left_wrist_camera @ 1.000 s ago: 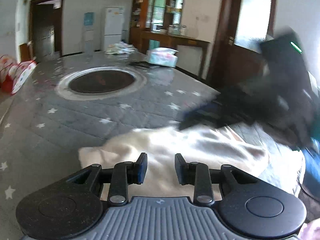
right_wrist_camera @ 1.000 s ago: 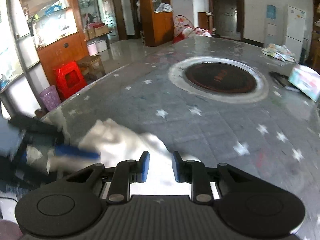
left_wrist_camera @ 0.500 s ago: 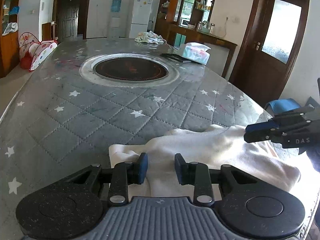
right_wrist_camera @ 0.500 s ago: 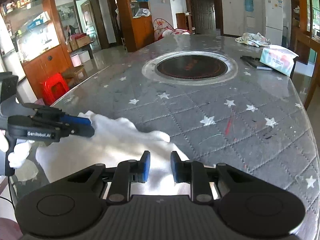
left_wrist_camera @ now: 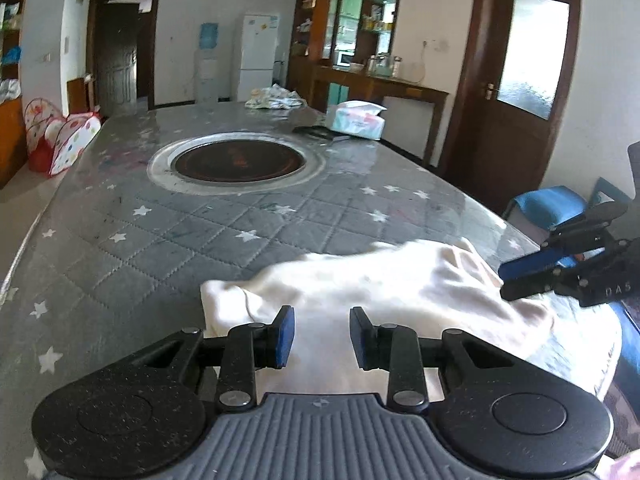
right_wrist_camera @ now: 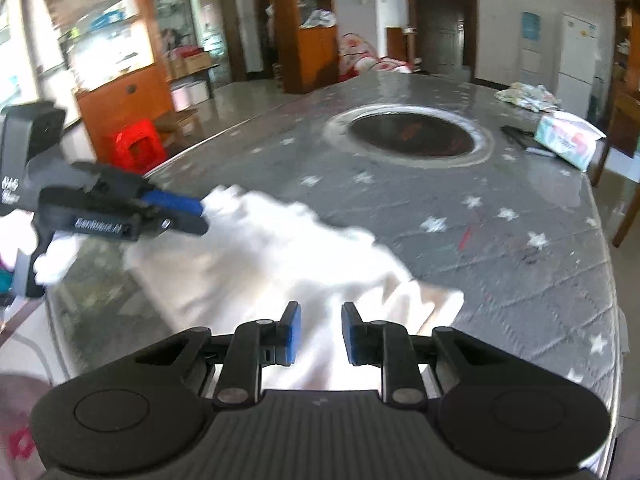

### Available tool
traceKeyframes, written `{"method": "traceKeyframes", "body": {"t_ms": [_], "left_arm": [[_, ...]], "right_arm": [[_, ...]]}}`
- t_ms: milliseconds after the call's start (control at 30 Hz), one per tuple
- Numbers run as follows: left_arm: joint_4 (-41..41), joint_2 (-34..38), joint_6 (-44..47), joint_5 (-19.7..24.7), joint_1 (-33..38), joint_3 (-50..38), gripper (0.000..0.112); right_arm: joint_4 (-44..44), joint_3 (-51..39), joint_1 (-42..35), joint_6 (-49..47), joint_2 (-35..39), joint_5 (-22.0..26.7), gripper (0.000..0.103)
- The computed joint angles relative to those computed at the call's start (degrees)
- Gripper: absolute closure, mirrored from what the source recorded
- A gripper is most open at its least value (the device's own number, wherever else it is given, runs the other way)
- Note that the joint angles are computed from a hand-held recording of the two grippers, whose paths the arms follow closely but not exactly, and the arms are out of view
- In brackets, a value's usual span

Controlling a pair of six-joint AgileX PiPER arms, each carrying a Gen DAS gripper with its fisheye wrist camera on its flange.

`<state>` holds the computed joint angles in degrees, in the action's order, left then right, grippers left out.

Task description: Fold clothes

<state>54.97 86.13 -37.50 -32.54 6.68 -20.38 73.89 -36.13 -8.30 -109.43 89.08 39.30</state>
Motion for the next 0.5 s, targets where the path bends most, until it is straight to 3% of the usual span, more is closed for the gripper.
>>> {"method": "traceKeyframes", "body": {"t_ms": [67, 200, 300, 500], "left_arm": [[2.7, -1.6, -1.6, -0.9, 1.0, 1.9, 0.079], [-0.8, -1.2, 2.1, 0.1, 0.2, 4.3, 0.079], [-1.9, 1.0, 3.8, -1.8, 2.0, 5.4, 0.080], [-0.2, 0.6, 1.7, -2.2, 2.9, 5.8, 0.080]], "right_arm": [[-1.4, 2.5, -0.9, -0.7, -1.9, 0.7, 0.082], [0.7, 5.9, -1.8, -4.4, -1.0, -0.6, 0.082], [4.6, 7.6, -3.2, -9.1, 0.4, 0.2, 0.082], [1.7, 5.8, -3.7, -6.3, -1.0, 1.5, 0.082]]}}
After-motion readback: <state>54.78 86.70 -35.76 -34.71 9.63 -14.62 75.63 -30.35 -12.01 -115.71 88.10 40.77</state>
